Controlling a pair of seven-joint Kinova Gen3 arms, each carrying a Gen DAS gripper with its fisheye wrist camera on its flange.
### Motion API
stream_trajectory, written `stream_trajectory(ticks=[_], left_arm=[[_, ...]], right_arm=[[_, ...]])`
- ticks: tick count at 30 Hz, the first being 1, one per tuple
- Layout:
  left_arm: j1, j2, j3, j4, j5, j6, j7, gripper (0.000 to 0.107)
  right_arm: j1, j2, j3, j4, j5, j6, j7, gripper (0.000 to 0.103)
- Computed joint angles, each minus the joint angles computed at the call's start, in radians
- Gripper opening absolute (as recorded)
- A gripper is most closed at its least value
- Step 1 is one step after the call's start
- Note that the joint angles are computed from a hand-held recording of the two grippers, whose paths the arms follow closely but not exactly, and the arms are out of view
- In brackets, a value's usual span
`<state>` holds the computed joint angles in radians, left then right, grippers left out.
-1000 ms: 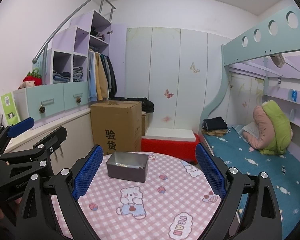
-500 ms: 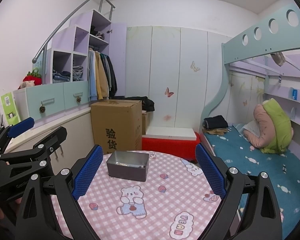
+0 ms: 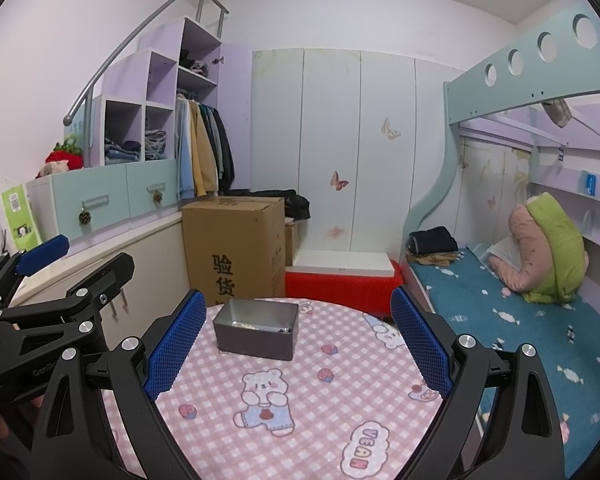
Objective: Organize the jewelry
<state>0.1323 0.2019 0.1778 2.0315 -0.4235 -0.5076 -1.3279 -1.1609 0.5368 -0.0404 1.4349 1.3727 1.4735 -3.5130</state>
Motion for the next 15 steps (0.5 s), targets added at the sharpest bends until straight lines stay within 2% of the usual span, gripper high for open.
stream_trajectory(ticks=[15], left_arm=[[-0.001,0.014,0.001,-0.011,-0.001,0.014,-0.008,0.090]], right_arm=[[0.003,0.030,0.008,-0.007,-0.018,-0.025,-0.030,0.091]])
